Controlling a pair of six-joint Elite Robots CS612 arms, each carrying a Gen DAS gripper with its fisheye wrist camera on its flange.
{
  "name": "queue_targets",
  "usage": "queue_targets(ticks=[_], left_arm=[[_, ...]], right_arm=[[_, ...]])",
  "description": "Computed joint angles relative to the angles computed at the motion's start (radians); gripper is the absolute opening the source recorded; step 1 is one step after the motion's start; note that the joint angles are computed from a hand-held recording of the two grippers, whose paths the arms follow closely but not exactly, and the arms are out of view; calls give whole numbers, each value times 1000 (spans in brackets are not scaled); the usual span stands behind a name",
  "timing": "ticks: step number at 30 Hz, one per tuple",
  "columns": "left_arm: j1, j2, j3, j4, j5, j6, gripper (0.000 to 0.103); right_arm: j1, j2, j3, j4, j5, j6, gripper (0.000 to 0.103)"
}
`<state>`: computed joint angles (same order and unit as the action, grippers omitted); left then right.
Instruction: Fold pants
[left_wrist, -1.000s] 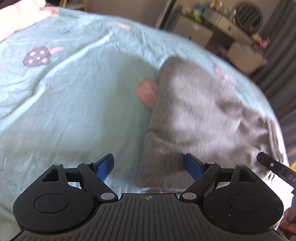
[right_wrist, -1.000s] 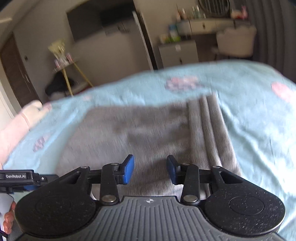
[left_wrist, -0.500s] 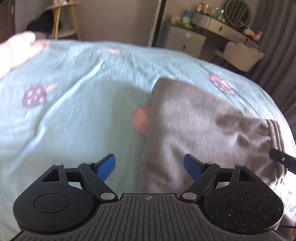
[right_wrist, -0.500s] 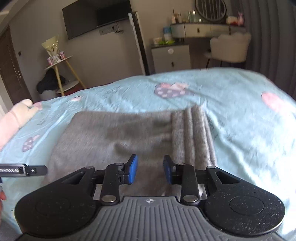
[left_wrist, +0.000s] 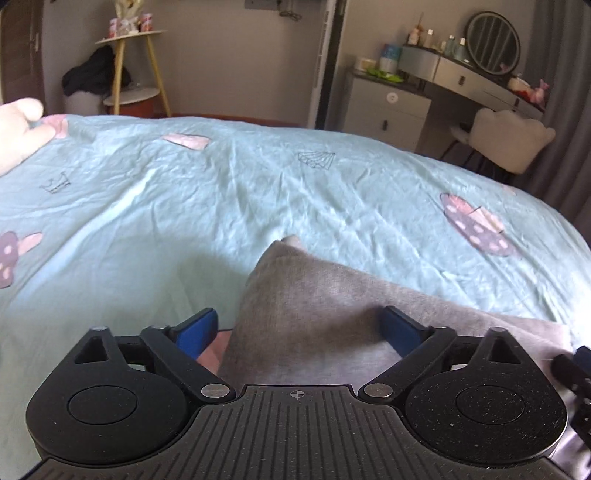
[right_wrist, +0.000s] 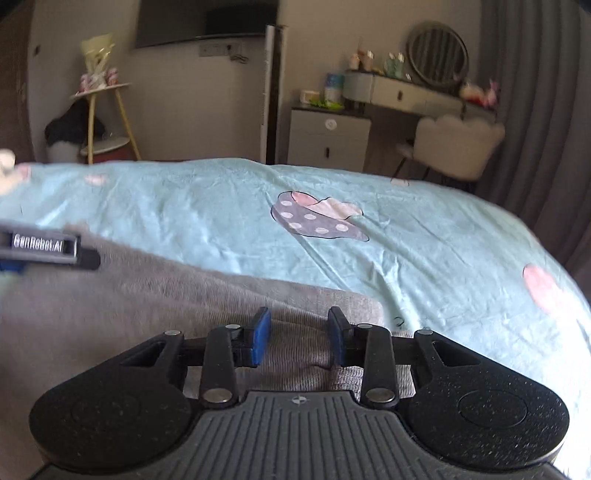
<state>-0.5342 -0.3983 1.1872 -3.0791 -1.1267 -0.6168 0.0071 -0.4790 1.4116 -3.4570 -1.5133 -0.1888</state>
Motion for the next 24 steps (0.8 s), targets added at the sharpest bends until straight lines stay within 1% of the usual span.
queue_targets(ticks=[2, 4, 6, 8, 11, 13, 14, 16, 17, 18, 19, 20, 21, 22, 24], left_arm=[[0, 27, -11, -53, 7, 0, 103], [1, 44, -16, -93, 1, -15, 103], [4, 59, -25, -123, -6, -21, 103], [7, 72, -32, -155, -11, -18, 103], [4, 74, -44, -131, 3, -5, 103], [3, 61, -35, -106, 3, -5, 103], [3, 47, -26, -83, -3, -11, 103], [3, 10, 10, -41, -24, -18, 103], [4, -13, 38, -34, -52, -18, 103], [6, -36, 72, -41, -101, -12, 103], [10, -57, 107, -59, -159, 2, 103], [10, -75, 141, -75, -205, 20, 103], [8, -91, 175, -87, -230, 44, 103], [2, -103, 204, -90, -232, 66, 103], [-16, -121, 260, -102, -196, 95, 103]], right_arm=[[-16, 25, 4, -81, 49, 1, 32], [-22, 41, 1, -132, 72, 10, 32], [-26, 54, -10, -144, 90, 26, 32], [-36, 65, -22, -147, 127, 70, 32], [-49, 71, -30, -147, 176, 123, 32], [-57, 66, -20, -154, 205, 147, 33], [-60, 56, -11, -147, 214, 155, 33], [-68, 16, 23, -96, 244, 189, 35], [-76, -10, 47, -65, 267, 212, 38], [-85, -35, 74, -38, 289, 236, 46], [-94, -64, 107, -15, 306, 268, 58], [-103, -91, 137, 16, 314, 283, 82], [-109, -112, 163, 42, 316, 288, 88], [-115, -133, 191, 74, 300, 289, 88], [-114, -167, 225, 188, 226, 286, 88]])
